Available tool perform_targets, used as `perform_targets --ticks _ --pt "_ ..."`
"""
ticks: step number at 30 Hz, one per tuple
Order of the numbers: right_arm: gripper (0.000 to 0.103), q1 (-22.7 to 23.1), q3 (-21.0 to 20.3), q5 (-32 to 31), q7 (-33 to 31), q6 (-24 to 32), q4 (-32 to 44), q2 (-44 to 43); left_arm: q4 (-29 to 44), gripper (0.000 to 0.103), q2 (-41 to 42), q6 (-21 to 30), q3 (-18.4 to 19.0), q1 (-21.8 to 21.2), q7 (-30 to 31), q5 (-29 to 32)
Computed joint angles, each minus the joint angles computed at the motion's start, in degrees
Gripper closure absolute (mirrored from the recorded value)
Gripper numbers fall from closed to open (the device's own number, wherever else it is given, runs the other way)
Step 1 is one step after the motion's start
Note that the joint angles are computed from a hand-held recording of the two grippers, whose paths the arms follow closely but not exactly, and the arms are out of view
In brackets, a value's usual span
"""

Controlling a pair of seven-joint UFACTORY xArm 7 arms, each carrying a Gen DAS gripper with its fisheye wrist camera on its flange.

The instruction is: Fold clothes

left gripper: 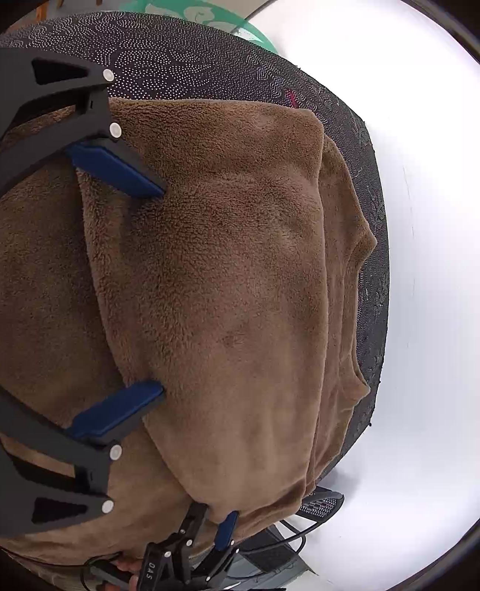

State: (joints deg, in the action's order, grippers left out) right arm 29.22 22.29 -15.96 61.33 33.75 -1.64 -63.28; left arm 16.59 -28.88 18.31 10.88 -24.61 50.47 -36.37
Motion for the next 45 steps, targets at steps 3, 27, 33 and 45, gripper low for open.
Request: perform_targets --ticks 3,27,33,45 --pt "0.036 0.3 1.0 0.0 0.7 2.1 1.2 0.5 -0.6 0.003 -2.0 2.0 -1.0 2.1 -2.0 1.5" --pt "0.022 14.0 6.3 2.6 10.0 3.1 5.1 9.3 -13.6 0.003 -26.8 17.9 -0.4 10.7 -5.1 13.5" --pt "0.022 17.4 6.1 3.2 10.8 8.2 5.1 5.3 -14.5 0.003 -36.3 27.9 0.3 16.2 -5.8 17.3" --pt "0.022 28.9 8.2 7.6 9.8 7.2 7.7 9.7 -23.0 0.003 -68.2 52.9 -0.5 26.7 -1.6 23.4"
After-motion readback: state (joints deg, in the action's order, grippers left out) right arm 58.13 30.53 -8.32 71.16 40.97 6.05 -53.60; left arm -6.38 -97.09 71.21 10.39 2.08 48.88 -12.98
